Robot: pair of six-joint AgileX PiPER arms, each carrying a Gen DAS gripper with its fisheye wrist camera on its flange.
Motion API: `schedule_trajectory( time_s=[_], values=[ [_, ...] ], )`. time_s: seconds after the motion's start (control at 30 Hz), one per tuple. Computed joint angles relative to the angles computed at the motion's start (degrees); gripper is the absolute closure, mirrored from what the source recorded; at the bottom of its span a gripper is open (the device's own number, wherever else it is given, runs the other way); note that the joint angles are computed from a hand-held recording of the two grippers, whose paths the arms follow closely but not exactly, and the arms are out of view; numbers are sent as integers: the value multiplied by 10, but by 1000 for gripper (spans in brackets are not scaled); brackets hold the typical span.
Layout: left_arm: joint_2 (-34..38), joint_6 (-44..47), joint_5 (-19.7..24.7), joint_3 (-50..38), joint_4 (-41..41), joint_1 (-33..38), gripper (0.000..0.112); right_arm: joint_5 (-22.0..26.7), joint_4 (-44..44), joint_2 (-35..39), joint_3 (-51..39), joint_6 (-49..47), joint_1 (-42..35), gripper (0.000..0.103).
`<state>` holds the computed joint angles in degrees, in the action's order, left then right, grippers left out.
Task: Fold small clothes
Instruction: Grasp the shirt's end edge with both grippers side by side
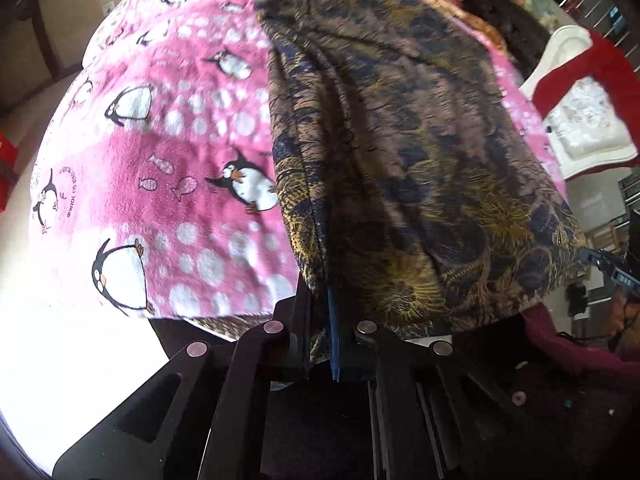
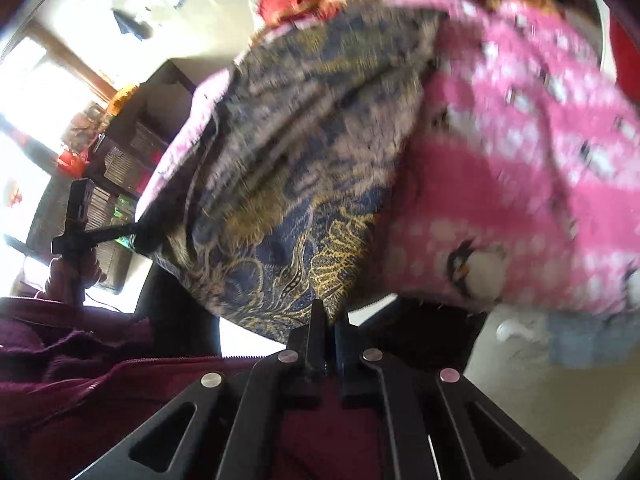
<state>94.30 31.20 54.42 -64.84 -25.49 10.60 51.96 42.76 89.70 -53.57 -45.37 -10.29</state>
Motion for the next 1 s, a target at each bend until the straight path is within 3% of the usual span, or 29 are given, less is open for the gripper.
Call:
schedule_trajectory(
  time_s=[0.17, 0.3, 0.67, 0.73, 1.0],
  values=[
    [-28, 9, -6, 30, -16, 24, 107, 11, -56, -37, -14, 30, -9, 100],
    [1, -5, -33, 55, -20, 17, 107, 12, -69, -19, -11, 41, -36, 100],
    [26, -109, -82, 40, 91, -36, 105, 20, -63, 50, -33, 50, -32, 100],
    [32, -134, -88, 38, 116, -49, 99, 21, -61, 55, -39, 60, -31, 100],
    [39, -147, -94, 37, 133, -63, 93, 18, -71, 71, -45, 83, -25, 97]
  ],
)
